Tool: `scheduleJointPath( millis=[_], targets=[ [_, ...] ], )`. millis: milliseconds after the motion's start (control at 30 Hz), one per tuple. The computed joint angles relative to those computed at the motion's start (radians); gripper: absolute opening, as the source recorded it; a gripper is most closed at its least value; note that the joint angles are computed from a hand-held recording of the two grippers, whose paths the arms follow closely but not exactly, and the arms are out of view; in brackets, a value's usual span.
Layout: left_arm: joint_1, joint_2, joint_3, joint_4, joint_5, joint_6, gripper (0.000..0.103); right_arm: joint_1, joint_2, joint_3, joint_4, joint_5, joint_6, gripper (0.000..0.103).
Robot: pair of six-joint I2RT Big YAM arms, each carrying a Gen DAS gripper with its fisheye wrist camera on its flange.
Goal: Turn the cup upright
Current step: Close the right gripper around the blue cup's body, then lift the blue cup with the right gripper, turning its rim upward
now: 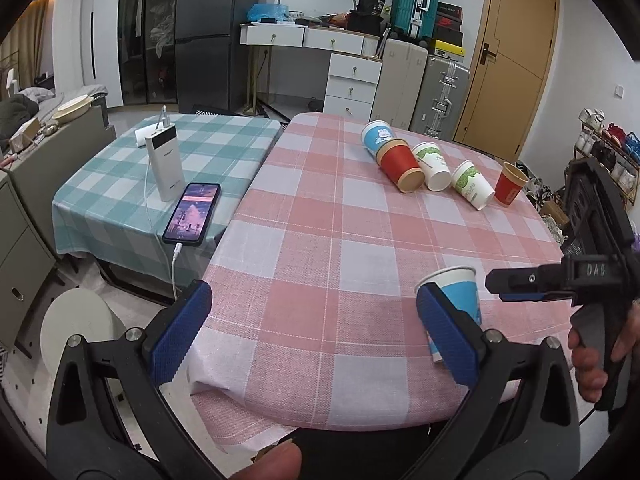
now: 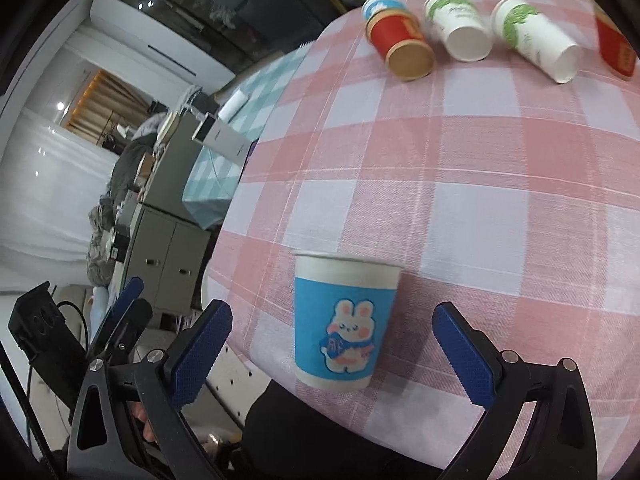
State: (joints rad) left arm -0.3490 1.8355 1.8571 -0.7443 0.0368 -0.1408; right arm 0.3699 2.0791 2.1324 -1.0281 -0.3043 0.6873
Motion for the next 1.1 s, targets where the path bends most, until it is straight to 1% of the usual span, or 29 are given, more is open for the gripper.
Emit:
scheduleJointPath(
  millis=[67,200,267,333,400,467,533,567,600,700,800,900,967,1000,1100],
  targets=[
    [0.008,0.016,0.013,-0.011,0.004,-0.008,0.102,-0.001,0.052,0.079,-0.068,-0.017,-0.016,0.103],
    [0.028,0.038,0.027,-0.017,0.016,-0.021,0.102,-0.014,0.109,0.153,-0.105,-0.076,0.012,0.103],
    [0.034,0.05,0.04,-0.026,0.013,-0.029,0.102,-0.018,0.144,0.207,-0.147,-0.109,0.018,0.102],
    [0.042,0.063,0.049,-0.031,0.024,-0.04,0.102,-0.019,0.182,0.266,-0.189,-0.127,0.014,0.101],
    [0.047,0.074,0.059,-0.033,0.029,-0.046,0.102,-0.021,0.222,0.333,-0.229,-0.139,0.005,0.097],
    [0.049,0.08,0.064,-0.036,0.034,-0.046,0.102,-0.021,0.266,0.413,-0.282,-0.138,-0.002,0.096],
    [0.05,0.083,0.066,-0.04,0.037,-0.046,0.102,-0.023,0.303,0.478,-0.319,-0.14,-0.007,0.091],
    [0.049,0.085,0.067,-0.039,0.04,-0.046,0.102,-0.025,0.31,0.488,-0.321,-0.141,0.001,0.082],
    [0.05,0.088,0.07,-0.042,0.045,-0.045,0.102,-0.026,0.313,0.489,-0.317,-0.144,0.015,0.07],
    [0.049,0.099,0.082,-0.062,0.055,-0.042,0.102,-0.027,0.314,0.475,-0.302,-0.169,0.026,0.066],
    [0.048,0.109,0.092,-0.072,0.063,-0.045,0.102,-0.025,0.29,0.438,-0.28,-0.152,0.013,0.062],
    [0.044,0.115,0.102,-0.081,0.065,-0.044,0.102,-0.029,0.226,0.329,-0.19,-0.138,0.026,0.061],
    [0.041,0.115,0.106,-0.087,0.072,-0.042,0.102,-0.031,0.174,0.243,-0.115,-0.129,0.039,0.061],
    [0.038,0.117,0.11,-0.09,0.074,-0.04,0.102,-0.032,0.144,0.19,-0.069,-0.123,0.05,0.061],
    [0.025,0.131,0.137,-0.115,0.081,-0.032,0.102,-0.035,0.02,-0.024,0.114,-0.088,0.1,0.061]
  ],
)
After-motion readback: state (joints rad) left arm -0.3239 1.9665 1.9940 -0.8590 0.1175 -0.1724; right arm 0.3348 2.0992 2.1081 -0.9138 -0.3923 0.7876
